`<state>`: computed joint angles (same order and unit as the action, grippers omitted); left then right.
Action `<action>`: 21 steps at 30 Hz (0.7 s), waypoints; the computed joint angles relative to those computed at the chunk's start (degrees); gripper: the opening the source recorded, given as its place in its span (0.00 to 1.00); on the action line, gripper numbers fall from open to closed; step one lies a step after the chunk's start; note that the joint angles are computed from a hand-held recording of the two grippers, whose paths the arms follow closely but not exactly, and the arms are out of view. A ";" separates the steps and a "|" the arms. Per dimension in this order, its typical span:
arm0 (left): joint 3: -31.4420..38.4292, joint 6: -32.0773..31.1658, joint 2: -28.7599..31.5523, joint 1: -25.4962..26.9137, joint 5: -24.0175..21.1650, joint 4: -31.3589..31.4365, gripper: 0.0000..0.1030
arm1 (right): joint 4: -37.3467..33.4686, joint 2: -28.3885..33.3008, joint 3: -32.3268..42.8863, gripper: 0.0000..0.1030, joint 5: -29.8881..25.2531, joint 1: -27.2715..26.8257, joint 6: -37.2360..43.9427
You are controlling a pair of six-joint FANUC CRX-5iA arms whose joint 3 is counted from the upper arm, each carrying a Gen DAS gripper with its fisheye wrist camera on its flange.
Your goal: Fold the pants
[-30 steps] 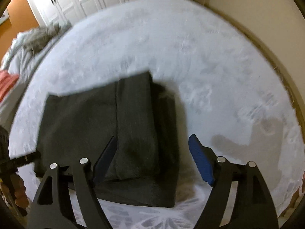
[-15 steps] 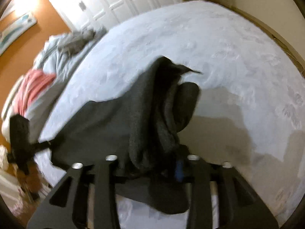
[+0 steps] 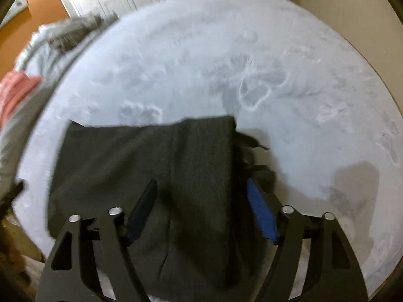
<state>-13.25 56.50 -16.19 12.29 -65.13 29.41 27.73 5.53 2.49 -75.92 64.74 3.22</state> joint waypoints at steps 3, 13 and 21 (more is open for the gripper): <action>1.02 0.75 0.40 -1.87 0.66 -1.87 0.46 | 4.34 -0.73 -0.96 0.16 -0.10 2.08 -0.35; 2.19 5.89 1.26 -7.99 2.42 -9.88 0.49 | 4.77 -0.69 -0.51 0.38 -7.08 4.39 -1.68; 3.94 9.18 2.92 -10.99 2.13 -12.52 0.49 | 1.45 0.99 0.34 0.40 -8.25 6.25 4.52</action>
<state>-9.31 65.67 -13.27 1.30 -62.99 16.89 29.18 6.52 2.83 -84.17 70.99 7.75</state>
